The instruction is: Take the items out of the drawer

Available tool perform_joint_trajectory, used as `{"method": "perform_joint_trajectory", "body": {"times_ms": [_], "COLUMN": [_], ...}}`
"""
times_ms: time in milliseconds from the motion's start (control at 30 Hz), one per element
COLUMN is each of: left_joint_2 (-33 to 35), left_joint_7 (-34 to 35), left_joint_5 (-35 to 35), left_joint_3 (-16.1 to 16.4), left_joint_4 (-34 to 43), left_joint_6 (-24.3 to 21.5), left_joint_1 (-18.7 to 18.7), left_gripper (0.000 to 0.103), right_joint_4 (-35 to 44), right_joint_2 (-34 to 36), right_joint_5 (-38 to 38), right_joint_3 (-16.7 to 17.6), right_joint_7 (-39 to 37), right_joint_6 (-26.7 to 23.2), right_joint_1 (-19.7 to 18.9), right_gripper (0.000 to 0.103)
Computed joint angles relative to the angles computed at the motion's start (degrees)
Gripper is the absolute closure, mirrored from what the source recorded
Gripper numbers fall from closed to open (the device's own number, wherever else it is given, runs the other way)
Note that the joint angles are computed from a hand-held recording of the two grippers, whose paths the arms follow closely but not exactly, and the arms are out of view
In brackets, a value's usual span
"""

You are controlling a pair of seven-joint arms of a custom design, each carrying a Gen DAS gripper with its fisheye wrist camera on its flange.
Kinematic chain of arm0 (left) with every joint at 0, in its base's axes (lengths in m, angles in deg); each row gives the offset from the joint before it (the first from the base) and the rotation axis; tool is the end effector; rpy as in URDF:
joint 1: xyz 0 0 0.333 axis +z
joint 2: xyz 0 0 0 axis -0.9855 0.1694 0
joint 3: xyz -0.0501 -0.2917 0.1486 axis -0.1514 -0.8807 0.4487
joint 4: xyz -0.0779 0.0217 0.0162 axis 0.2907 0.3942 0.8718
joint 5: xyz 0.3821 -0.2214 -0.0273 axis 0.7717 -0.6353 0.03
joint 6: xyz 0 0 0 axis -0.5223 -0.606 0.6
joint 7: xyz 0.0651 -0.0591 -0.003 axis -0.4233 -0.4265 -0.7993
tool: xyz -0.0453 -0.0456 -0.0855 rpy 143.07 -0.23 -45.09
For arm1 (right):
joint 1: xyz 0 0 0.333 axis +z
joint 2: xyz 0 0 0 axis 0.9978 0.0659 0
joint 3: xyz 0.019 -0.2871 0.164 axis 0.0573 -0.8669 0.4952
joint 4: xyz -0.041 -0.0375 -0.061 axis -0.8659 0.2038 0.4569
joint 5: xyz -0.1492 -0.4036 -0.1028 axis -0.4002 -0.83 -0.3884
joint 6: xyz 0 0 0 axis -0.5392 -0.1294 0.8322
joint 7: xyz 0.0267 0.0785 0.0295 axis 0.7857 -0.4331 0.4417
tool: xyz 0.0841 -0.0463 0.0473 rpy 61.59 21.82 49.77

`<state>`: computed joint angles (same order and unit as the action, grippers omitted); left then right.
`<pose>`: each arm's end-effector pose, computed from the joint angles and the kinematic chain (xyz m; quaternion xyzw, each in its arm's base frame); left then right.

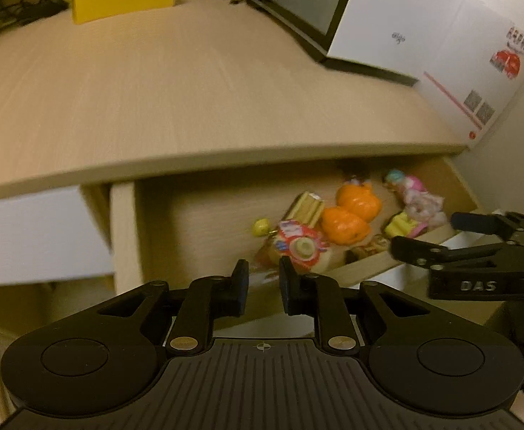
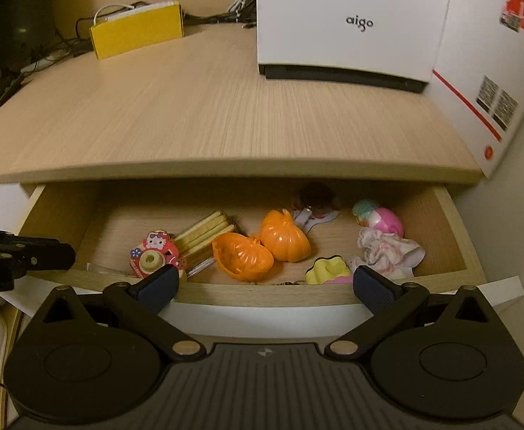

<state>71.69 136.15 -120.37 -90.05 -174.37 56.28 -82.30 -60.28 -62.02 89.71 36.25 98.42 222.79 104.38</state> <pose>0.6481 -0.1644 0.4389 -0.4142 0.8535 -0.3140 0.0368 0.5679 0.2388 0.4667 -0.7700 0.5021 0.0826 0.3849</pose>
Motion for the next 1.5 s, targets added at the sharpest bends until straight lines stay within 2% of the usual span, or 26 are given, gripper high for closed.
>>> {"method": "perform_joint_trajectory", "body": {"times_ms": [67, 100, 200, 333, 433, 500, 567, 667, 867, 933, 1000, 1233, 1333, 1400, 1500], "left_joint_2": [-1.5, -2.0, -3.8, -6.1, -6.9, -6.5, -4.6, -2.5, 0.3, 0.8, 2.6, 7.5, 11.6, 14.9, 19.7], "left_joint_7": [-2.9, -3.1, -1.6, 4.6, 7.8, 6.9, 3.5, 0.8, -0.8, -0.1, -2.2, 2.5, 0.9, 0.9, 0.0], "left_joint_5": [4.7, 5.4, 4.5, 0.2, -0.5, 1.1, 3.5, 5.6, 9.3, 9.2, 11.2, 16.0, 17.6, 18.5, 19.9], "left_joint_3": [0.7, 0.9, 1.4, 2.2, 2.5, 2.5, 2.3, 1.8, 0.4, 0.1, -0.2, -1.1, -1.1, -1.5, -2.1], "left_joint_4": [-2.0, -2.5, -3.8, -5.5, -5.7, -5.1, -2.6, 0.2, 2.9, 3.4, 5.3, 14.0, 20.3, 24.6, 30.5], "left_joint_6": [1.8, 1.2, -2.1, -6.2, -7.6, -8.1, -10.9, -14.1, -13.5, -13.5, -13.8, -26.9, -35.0, -40.1, -46.7], "left_joint_1": [-0.7, -0.6, -0.1, -0.3, -1.4, -2.3, -2.9, -3.1, -3.5, -3.1, -3.6, -1.9, -1.3, -1.1, -1.2], "left_gripper": [0.083, 0.084, 0.086, 0.085, 0.084, 0.084, 0.084, 0.084, 0.084, 0.084, 0.084, 0.084, 0.084, 0.084, 0.086], "right_joint_4": [-1.4, -2.5, -5.8, -9.5, -11.0, -11.9, -12.5, -13.0, -12.0, -9.4, -5.4, 6.9, 15.3, 21.5, 28.0], "right_joint_2": [-1.7, -2.8, -5.9, -9.6, -11.5, -12.4, -13.1, -13.7, -12.3, -9.9, -6.3, 3.7, 9.9, 14.5, 19.5], "right_joint_5": [-0.7, -0.4, 0.0, 0.6, 0.4, 0.8, 1.3, 2.3, 2.8, 1.9, 1.2, -6.9, -12.5, -15.9, -20.5], "right_joint_3": [-0.3, -0.6, -1.1, -2.2, -2.9, -3.7, -4.2, -4.9, -5.4, -5.6, -5.7, -3.0, -2.4, -1.9, -1.3], "right_joint_7": [0.5, 0.3, 0.1, -0.2, -0.1, -0.9, -1.7, -3.1, -7.2, -8.3, -5.6, 2.2, 8.9, 13.0, 17.3], "right_joint_6": [-1.5, -2.0, -2.4, -2.8, -4.1, -5.3, -6.4, -7.9, -9.7, -12.5, -17.5, -24.5, -32.1, -38.7, -45.2], "right_joint_1": [-0.3, -0.4, -0.2, 0.2, 0.4, 0.4, 0.4, 0.2, -0.3, -0.8, -1.9, -4.5, -5.4, -6.0, -6.3], "right_gripper": [0.0, 0.0, 0.0, 0.0, 0.0, 0.0, 0.0, 0.0, 0.0, 0.0, 0.0, 0.0, 0.005, 0.014, 0.015]}}
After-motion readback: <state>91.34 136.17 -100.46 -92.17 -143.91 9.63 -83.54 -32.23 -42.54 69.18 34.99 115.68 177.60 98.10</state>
